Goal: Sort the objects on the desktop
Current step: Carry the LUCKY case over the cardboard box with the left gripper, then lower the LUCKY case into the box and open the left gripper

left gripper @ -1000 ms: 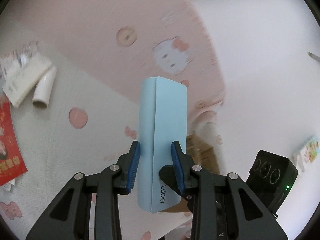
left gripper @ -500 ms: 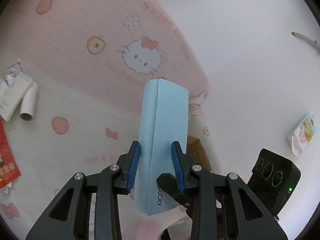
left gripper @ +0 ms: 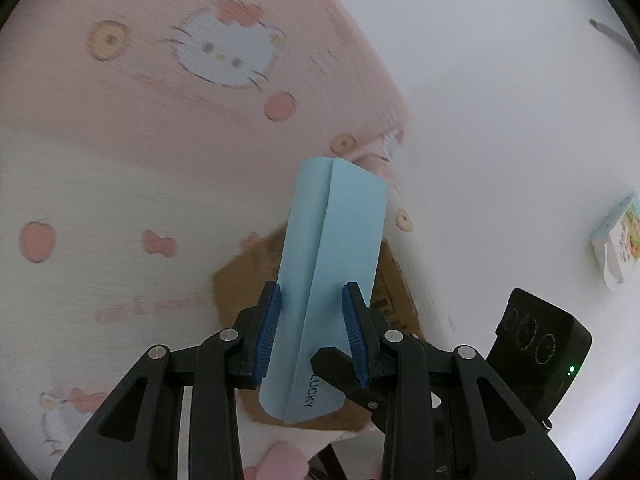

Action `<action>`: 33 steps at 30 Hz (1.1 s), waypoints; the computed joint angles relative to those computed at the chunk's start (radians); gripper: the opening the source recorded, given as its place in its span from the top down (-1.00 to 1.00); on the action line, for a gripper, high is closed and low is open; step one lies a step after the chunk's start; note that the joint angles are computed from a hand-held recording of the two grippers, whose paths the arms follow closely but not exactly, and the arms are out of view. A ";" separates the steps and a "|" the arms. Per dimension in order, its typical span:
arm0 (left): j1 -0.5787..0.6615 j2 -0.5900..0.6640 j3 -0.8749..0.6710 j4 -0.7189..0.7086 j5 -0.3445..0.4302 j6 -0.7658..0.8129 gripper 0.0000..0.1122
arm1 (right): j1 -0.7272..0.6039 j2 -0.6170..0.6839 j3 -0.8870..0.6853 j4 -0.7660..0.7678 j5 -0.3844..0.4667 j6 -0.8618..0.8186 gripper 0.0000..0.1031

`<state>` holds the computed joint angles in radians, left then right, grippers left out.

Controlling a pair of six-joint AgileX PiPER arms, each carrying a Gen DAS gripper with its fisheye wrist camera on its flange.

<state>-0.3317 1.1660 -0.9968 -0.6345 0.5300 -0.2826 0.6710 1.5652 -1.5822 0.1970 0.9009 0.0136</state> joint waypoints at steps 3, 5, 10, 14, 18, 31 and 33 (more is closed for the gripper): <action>-0.075 0.086 -0.064 0.050 -0.030 -0.041 0.37 | -0.066 -0.006 -0.018 0.006 0.056 -0.044 0.02; -0.113 0.147 -0.119 0.083 -0.027 -0.065 0.37 | -0.118 -0.014 -0.015 0.023 0.083 -0.071 0.02; -0.150 0.306 -0.259 0.058 0.001 -0.032 0.37 | -0.216 -0.043 0.006 0.037 0.124 -0.119 0.02; -0.158 0.386 -0.327 -0.031 0.034 0.025 0.37 | -0.338 -0.057 0.021 0.120 0.146 -0.175 0.02; -0.159 0.451 -0.376 -0.057 0.083 0.002 0.37 | -0.420 -0.035 0.014 0.179 0.179 -0.229 0.02; -0.234 0.606 -0.617 0.183 0.371 -0.203 0.27 | -0.514 0.119 0.009 0.335 0.313 -0.388 0.17; -0.227 0.611 -0.615 0.162 0.370 -0.190 0.27 | -0.503 0.117 0.006 0.319 0.306 -0.406 0.17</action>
<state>-0.5588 1.7774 -1.6122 -0.4723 0.8996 -0.4727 0.1676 1.6824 -1.5764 0.5163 1.2071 -0.3923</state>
